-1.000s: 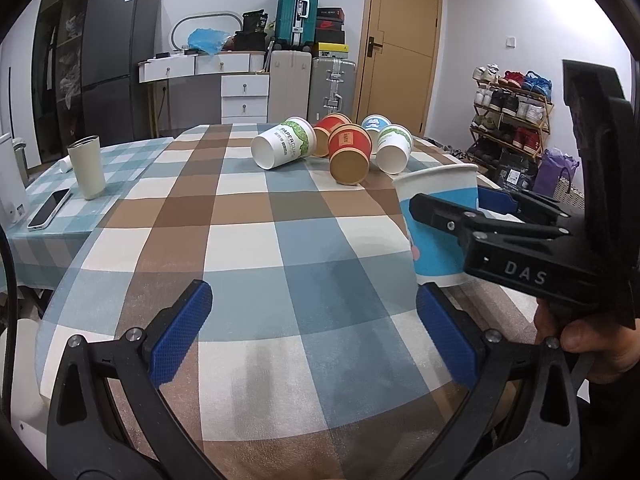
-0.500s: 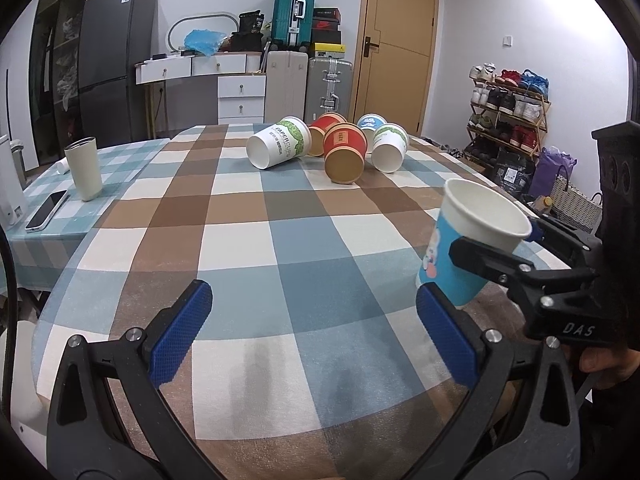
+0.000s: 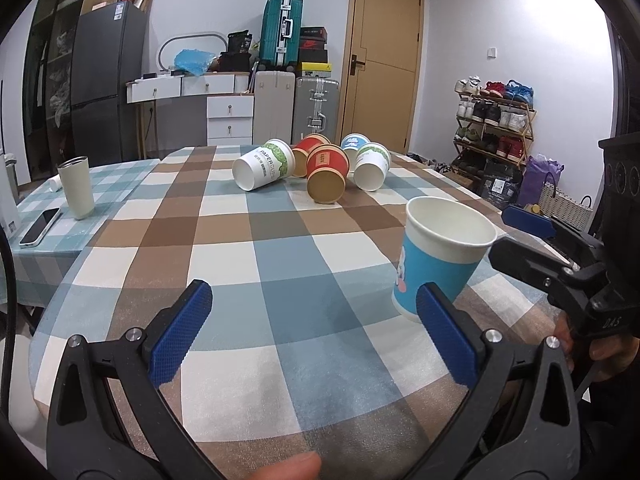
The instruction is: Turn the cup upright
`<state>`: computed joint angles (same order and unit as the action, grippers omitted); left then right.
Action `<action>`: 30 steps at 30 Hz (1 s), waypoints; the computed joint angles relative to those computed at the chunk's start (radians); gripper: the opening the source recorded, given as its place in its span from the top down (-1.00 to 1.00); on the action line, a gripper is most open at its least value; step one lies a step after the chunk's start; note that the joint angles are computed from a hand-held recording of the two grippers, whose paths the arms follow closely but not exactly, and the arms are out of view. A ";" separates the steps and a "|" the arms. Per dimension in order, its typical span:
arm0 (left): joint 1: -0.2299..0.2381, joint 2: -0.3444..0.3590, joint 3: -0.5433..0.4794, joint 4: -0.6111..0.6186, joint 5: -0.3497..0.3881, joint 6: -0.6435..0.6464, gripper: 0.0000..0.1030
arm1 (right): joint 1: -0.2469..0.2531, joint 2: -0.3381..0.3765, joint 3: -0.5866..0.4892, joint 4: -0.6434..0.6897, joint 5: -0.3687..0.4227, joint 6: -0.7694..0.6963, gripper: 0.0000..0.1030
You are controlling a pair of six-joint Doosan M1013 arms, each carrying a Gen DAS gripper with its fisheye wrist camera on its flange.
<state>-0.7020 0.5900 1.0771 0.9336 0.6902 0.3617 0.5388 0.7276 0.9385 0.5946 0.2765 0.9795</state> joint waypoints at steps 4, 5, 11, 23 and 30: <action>-0.002 -0.004 0.011 0.028 -0.017 -0.021 -0.98 | -0.001 -0.012 0.033 0.136 -0.034 -0.163 -1.00; -0.002 -0.004 0.012 0.031 -0.020 -0.024 -0.98 | 0.000 -0.012 0.035 0.160 -0.037 -0.193 -1.00; 0.001 -0.004 0.017 0.034 -0.038 -0.020 -0.98 | -0.003 -0.018 0.052 0.300 -0.058 -0.315 -1.00; 0.000 -0.002 0.020 0.060 -0.049 -0.029 -0.98 | -0.006 -0.025 0.068 0.482 -0.079 -0.482 -1.00; 0.000 -0.002 0.019 0.061 -0.047 -0.029 -0.98 | -0.008 -0.024 0.068 0.497 -0.082 -0.493 -1.00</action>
<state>-0.7024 0.5880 1.0966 0.9943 0.6428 0.3322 0.5312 0.7033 1.0065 1.0916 0.1940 0.4862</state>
